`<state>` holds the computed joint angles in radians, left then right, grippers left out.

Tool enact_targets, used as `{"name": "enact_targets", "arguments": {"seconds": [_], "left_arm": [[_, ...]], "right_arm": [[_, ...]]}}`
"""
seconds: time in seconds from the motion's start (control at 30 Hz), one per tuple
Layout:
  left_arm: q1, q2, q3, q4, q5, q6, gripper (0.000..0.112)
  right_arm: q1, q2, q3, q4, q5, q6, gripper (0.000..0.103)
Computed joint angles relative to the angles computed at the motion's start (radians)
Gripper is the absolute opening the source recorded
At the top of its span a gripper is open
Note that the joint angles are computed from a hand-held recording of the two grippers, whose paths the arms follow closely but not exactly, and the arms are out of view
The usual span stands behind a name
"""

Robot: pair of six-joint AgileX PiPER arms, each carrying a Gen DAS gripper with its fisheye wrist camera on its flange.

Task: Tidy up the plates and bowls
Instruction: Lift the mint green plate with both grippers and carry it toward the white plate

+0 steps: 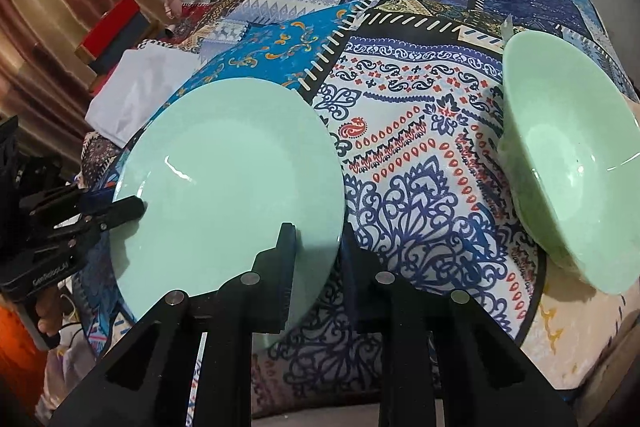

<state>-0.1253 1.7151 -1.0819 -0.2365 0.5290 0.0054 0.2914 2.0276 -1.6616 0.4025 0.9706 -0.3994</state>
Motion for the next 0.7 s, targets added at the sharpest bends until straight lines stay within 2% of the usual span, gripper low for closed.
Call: {"name": "enact_targets", "arguments": {"seconds": [0.13, 0.43, 0.7], "left_arm": [[-0.011, -0.011, 0.02, 0.031, -0.026, -0.024, 0.023], [-0.034, -0.05, 0.018, 0.06, -0.002, -0.083, 0.023], [-0.095, -0.134, 0.012, 0.114, 0.019, -0.171, 0.023]], "right_arm": [[0.007, -0.027, 0.025, -0.023, -0.01, -0.004, 0.02], [-0.025, -0.105, 0.108, 0.019, -0.04, -0.013, 0.02], [-0.07, -0.235, 0.209, 0.058, -0.077, -0.051, 0.02]]}}
